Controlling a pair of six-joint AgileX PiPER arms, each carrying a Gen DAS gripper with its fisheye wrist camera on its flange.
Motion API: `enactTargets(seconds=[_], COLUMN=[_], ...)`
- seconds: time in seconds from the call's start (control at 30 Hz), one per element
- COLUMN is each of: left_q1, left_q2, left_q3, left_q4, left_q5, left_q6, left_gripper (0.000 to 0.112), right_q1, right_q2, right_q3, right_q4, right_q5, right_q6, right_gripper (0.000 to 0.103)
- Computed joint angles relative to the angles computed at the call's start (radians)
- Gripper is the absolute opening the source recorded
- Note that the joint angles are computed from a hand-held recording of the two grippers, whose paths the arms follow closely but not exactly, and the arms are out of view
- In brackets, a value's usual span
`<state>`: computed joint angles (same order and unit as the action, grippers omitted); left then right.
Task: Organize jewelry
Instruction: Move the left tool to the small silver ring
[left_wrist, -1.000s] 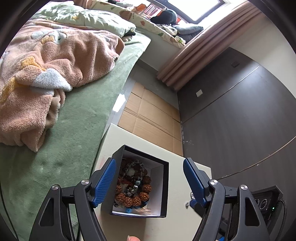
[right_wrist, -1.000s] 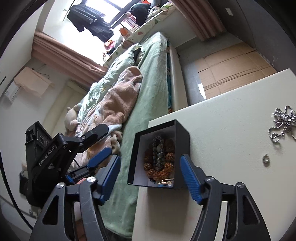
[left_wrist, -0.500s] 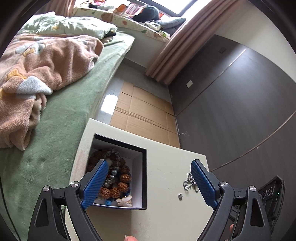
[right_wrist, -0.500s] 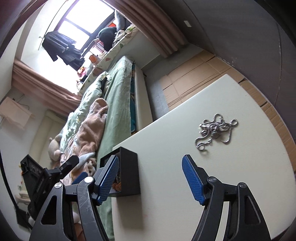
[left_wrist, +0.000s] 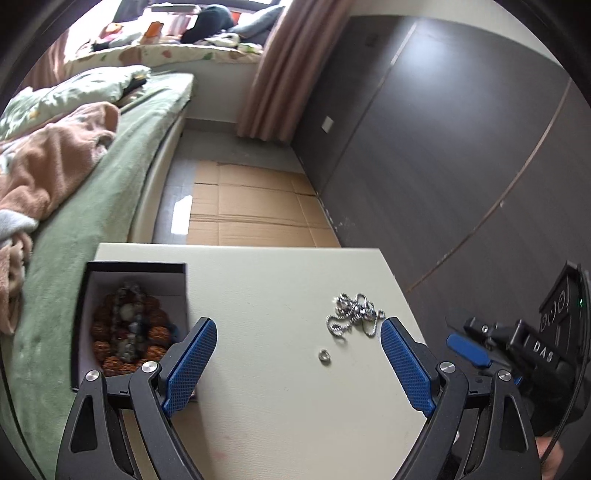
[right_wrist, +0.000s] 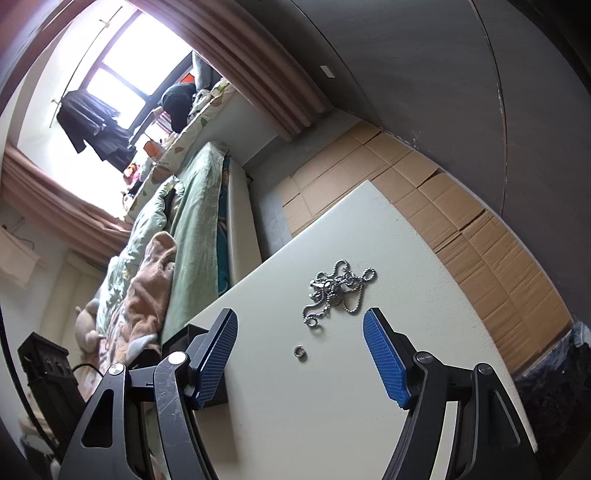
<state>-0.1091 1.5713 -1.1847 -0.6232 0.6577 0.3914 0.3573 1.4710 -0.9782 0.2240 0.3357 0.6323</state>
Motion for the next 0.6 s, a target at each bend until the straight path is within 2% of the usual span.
enactTargets(seconds=[0.3,0.6], left_q1=[-0.109,-0.198], left_q2=[0.114,0.261], left_q3=[-0.067,-0.166], left_q4=[0.122,0.258], left_q5=[0.018,0.053], left_q6=[-0.104,-0.208], left_gripper=[0.07,0.04], right_q1=[-0.098,-0.163], right_q2=[0.001,0.029], right_q3=[0.02,0.007], right_q4=[0.104,0.201], right_q5=[0.058,0.089], right_q6=[-0.099,-0.199], right_gripper=[0.071,0.071])
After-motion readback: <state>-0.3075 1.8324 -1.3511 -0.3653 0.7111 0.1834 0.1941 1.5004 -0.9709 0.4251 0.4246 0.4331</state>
